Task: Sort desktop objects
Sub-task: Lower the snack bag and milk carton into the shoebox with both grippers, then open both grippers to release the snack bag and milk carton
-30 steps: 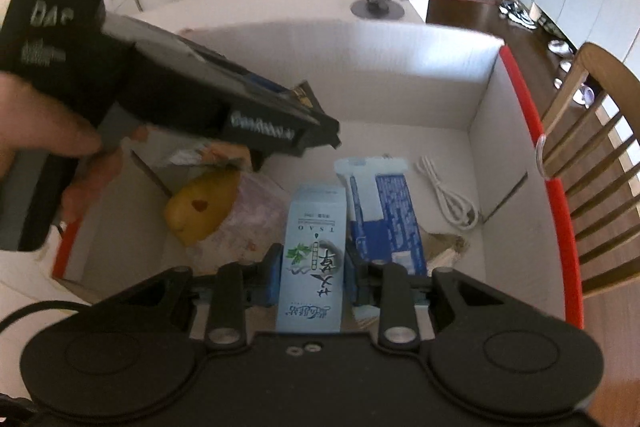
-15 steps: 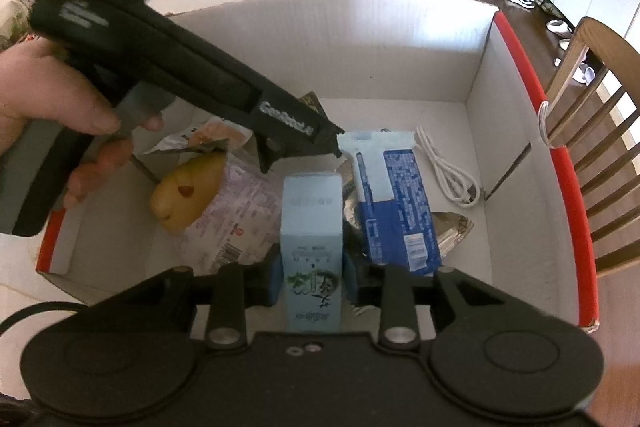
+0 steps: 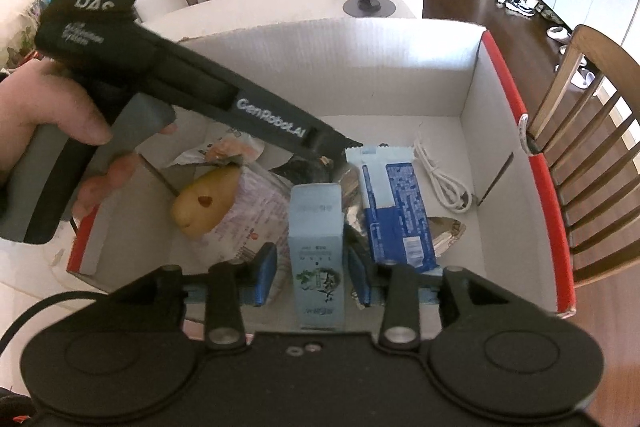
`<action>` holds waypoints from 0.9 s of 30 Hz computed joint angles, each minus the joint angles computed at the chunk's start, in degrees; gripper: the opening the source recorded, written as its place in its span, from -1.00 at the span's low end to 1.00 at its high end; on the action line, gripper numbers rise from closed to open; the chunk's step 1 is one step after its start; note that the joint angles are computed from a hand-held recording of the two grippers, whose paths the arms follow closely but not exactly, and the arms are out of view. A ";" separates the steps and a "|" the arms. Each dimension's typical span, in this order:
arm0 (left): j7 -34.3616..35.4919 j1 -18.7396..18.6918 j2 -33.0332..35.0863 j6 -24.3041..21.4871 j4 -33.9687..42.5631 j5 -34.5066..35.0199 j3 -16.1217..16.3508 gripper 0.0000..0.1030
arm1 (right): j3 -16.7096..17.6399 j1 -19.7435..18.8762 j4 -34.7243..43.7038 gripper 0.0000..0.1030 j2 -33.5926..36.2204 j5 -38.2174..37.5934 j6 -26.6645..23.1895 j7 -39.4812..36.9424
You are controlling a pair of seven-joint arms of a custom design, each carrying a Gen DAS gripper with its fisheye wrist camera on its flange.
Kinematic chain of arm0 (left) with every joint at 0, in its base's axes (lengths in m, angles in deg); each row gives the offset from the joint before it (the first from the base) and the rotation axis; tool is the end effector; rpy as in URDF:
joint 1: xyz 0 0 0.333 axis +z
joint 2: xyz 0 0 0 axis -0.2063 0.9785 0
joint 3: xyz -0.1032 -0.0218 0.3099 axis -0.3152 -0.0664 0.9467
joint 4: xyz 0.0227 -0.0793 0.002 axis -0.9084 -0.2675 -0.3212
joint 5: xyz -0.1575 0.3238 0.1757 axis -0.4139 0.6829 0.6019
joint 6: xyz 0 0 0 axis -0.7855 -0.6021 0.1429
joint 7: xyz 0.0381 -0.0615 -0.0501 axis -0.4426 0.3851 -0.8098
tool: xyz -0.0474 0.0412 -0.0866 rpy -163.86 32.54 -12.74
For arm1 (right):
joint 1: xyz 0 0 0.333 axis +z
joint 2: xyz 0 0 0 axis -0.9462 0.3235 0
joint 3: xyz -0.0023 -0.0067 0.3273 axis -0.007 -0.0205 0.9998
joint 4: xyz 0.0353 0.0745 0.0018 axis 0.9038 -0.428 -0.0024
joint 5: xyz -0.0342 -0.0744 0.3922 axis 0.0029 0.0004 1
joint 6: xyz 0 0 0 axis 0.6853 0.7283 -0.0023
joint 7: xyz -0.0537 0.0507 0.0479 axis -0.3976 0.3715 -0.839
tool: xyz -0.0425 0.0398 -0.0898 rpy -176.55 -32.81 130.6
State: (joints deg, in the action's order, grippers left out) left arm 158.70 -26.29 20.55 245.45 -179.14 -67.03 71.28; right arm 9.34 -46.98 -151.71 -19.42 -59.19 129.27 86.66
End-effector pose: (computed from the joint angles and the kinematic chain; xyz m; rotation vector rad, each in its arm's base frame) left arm 0.5027 -0.2506 0.3955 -1.4329 2.5782 -0.8274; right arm 0.3931 0.1877 0.4150 -2.0766 1.6188 -0.2341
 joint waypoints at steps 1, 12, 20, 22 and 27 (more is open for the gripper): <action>0.70 0.04 -0.74 -0.12 -0.43 -1.10 -0.05 0.32 | 0.07 -0.02 -0.19 -0.25 -0.39 -0.03 0.08 0.03; 5.13 -3.22 -10.33 1.23 -7.28 -8.20 3.12 0.32 | 1.17 -0.59 -1.09 -0.24 -2.99 -2.37 0.64 1.63; 6.24 -7.14 -19.94 2.06 -14.58 -12.26 6.77 0.32 | 0.22 0.65 -2.61 -0.24 -5.98 -2.32 0.70 0.97; 5.94 -8.16 -22.19 2.78 -16.51 -12.41 7.72 0.32 | 0.34 0.67 -2.97 -0.24 -6.51 -2.35 0.97 1.25; 5.13 -10.64 -27.53 3.45 -21.03 -12.58 10.61 0.32 | 1.89 -0.33 -3.41 -0.20 -7.70 -3.72 0.95 3.79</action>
